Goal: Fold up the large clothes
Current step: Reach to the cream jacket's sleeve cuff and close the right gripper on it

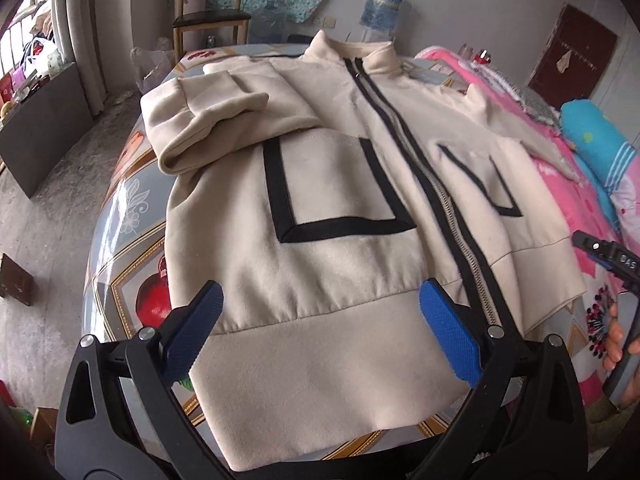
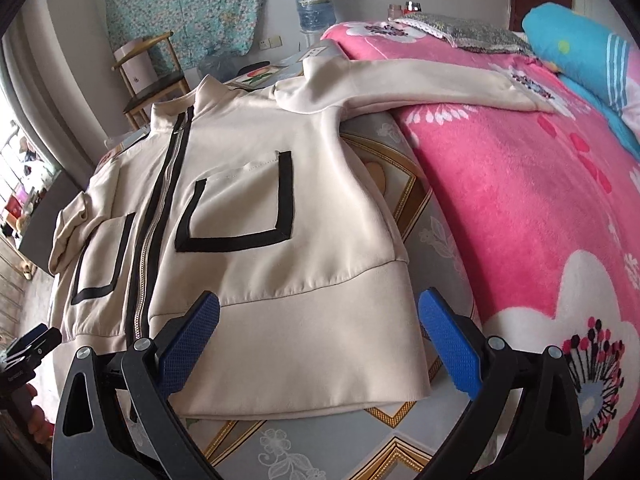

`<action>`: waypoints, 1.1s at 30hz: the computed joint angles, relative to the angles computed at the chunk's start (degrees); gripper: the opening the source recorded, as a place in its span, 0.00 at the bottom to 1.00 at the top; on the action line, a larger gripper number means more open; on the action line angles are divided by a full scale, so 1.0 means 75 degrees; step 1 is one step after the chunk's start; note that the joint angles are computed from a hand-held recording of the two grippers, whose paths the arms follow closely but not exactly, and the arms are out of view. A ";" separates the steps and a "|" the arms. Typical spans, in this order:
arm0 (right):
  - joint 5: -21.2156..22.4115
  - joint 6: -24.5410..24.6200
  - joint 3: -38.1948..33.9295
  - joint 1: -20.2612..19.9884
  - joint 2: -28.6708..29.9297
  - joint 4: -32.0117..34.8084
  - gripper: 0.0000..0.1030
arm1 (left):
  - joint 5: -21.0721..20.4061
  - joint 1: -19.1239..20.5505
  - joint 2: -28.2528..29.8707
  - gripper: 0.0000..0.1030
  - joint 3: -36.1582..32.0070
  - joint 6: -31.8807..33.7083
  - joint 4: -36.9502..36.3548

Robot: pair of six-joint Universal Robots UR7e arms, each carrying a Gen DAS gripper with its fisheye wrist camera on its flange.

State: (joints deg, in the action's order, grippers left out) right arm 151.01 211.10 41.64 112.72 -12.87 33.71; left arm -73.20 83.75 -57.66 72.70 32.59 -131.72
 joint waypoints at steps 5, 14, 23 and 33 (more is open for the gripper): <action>-0.0680 -0.0315 0.0856 -0.0214 -0.0497 -0.0647 0.94 | -0.0167 0.0128 0.0068 0.92 -0.0312 0.0034 0.0476; -0.1250 -0.0982 0.1574 -0.0502 -0.0927 -0.1422 0.88 | 0.1435 0.0026 0.0217 0.92 -0.0206 -0.0165 0.0398; -0.1992 -0.1115 0.3039 -0.0788 -0.1858 -0.2692 0.70 | 0.1556 0.0194 0.0277 0.78 -0.0470 -0.0830 0.0672; -0.1360 -0.0340 0.2105 -0.0509 -0.1112 -0.1333 0.43 | 0.0950 0.0386 0.0363 0.39 -0.0979 -0.0734 0.1114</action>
